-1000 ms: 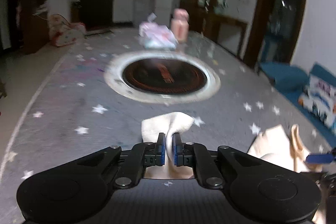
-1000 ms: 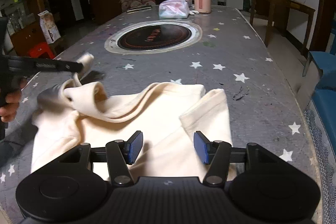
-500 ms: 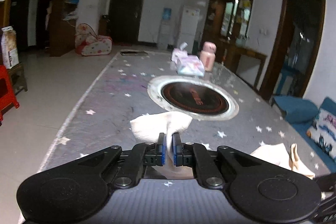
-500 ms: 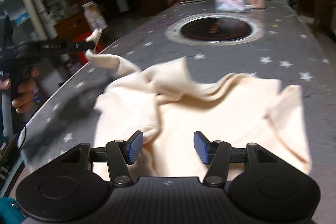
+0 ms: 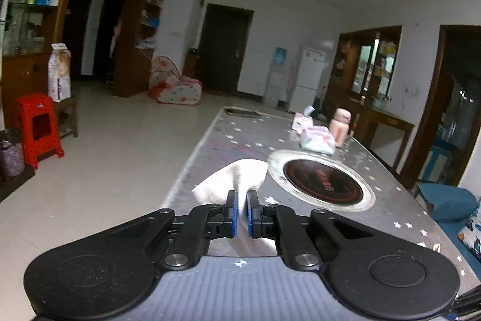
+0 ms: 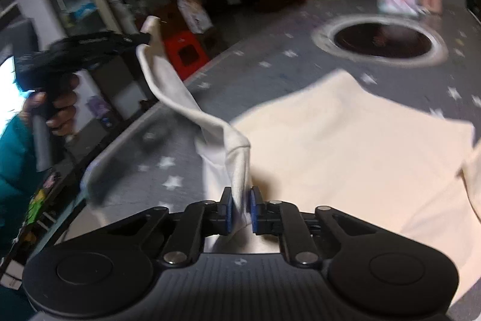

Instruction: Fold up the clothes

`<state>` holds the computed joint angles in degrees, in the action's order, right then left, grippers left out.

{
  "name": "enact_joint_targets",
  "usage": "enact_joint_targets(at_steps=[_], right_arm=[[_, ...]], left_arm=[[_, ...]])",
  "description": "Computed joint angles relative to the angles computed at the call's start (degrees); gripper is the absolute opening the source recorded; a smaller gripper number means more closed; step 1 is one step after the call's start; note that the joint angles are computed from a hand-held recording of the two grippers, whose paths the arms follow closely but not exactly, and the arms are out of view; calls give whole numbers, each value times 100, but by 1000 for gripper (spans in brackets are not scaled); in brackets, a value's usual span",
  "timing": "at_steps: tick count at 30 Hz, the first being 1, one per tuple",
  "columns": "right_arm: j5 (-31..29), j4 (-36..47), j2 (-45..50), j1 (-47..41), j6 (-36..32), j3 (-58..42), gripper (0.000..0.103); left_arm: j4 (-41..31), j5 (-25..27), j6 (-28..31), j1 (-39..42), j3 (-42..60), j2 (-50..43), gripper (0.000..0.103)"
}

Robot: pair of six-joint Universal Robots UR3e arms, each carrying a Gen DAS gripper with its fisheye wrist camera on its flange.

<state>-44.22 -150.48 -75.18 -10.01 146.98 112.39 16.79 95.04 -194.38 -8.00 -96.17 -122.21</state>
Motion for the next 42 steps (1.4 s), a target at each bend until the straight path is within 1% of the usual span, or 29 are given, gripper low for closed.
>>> enact_joint_targets(at_steps=[3,6,7,9,11,12,13,14,17,19,20,21,23,24,25,27,30,32,33,36,39,42], right_arm=[[367,657,-397,75,-532,56,9],[579,1609,-597,299,-1277,-111,9],[573,1818,-599,400,-1438,-161,9],[443,1941,-538,626,-1538,-191,9],[272,2163,-425,806,-1651,-270,12],[184,2205,-347,866,-1696,-311,13],[122,2220,-288,906,-1712,-344,18],[92,2201,-257,919,-1694,-364,21],[105,1970,-394,748,-1517,-269,24],[134,1749,-573,556,-1327,-145,37],[105,1581,-658,435,-1214,-67,38],[72,1417,-717,299,-1101,-1,39],[-36,930,-660,95,-738,45,41],[-116,616,-555,27,-497,31,44],[-219,255,-399,-14,-215,-10,45],[-419,-273,-76,-88,271,-183,45],[-605,-630,508,-102,811,-699,45],[-644,-623,764,-156,957,-1028,45],[-660,-625,883,-168,1020,-1175,45],[-693,-657,1187,-150,1157,-1517,45],[-763,-657,1343,-169,1227,-1666,45],[-836,-653,1317,-272,1294,-1603,45]], left_arm=[[190,119,23,125,-429,264,7],[355,163,-39,279,-994,531,7],[408,198,-56,318,-1193,604,7],[545,275,-81,386,-1586,695,7],[511,346,-140,484,-1956,850,7],[433,355,-173,543,-2048,891,7],[323,355,-203,620,-2154,971,7],[158,405,-223,660,-2149,1009,8],[-254,539,-254,720,-2066,1074,9],[-417,485,-178,642,-1873,1039,9],[-504,453,-122,576,-1726,990,11],[-591,399,-36,469,-1497,872,12],[-787,199,113,286,-985,546,18],[-896,93,192,202,-717,381,20],[-1020,-18,265,120,-431,207,24],[-1372,-225,341,-61,259,-231,29],[-2031,-542,491,-306,1444,-953,34],[-2567,-715,596,-441,2319,-1456,45],[-2776,-799,661,-488,2683,-1678,47],[-3540,-962,924,-661,3986,-2400,47],[-4264,-790,1277,-866,5418,-3167,47],[-4870,-894,1348,-895,6462,-3699,45]])
